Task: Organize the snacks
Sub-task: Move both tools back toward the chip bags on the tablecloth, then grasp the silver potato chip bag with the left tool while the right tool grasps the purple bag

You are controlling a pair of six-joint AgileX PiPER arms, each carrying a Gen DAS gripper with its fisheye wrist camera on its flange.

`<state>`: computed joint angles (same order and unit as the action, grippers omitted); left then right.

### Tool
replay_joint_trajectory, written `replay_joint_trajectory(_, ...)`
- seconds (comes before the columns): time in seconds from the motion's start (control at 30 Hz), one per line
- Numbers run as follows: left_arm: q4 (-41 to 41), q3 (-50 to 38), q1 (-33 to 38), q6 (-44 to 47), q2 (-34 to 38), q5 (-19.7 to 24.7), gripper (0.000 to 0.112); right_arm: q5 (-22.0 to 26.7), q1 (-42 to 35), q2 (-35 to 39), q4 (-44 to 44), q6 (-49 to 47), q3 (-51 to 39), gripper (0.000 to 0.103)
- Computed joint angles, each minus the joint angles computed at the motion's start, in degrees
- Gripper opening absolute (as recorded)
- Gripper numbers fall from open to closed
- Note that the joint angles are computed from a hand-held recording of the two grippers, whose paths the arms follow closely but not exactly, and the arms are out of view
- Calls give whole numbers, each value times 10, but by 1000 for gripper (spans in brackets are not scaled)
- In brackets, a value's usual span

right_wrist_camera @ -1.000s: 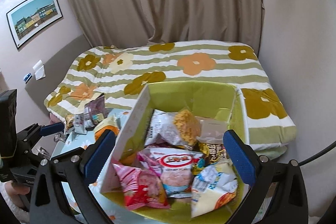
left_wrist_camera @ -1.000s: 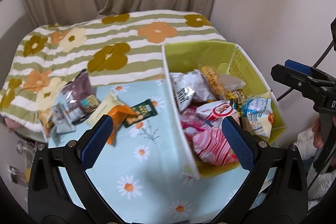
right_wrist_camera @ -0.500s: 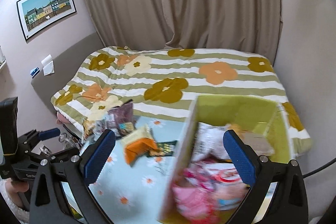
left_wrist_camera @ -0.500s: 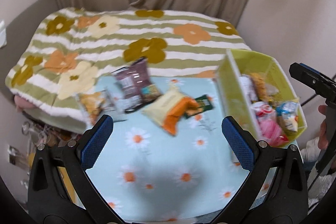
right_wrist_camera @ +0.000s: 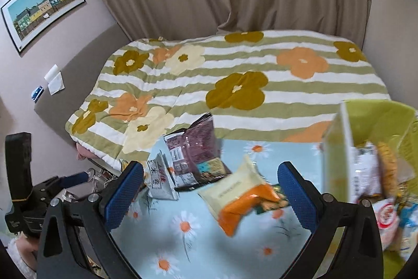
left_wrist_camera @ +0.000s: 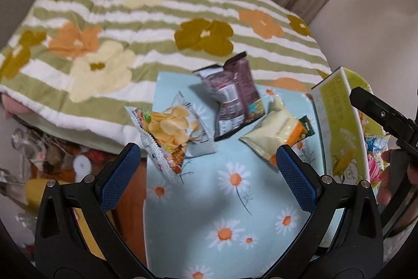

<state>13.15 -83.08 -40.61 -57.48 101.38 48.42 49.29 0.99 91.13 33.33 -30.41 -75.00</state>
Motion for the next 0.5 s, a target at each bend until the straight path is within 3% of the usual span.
replay_joint_trajectory(0.1,-68,28,43,50,20,-51,102,-15,36,45,-26,39,-20,102)
replay_joint_trajectory(0.27,-104,24,76,76,67,-90,102,-6,68,124,-47,63,-74,102)
replay_joint_trajectory(0.5,-78,-33,87,41,141,-63,102,36,84,237,-43,58,-179,102)
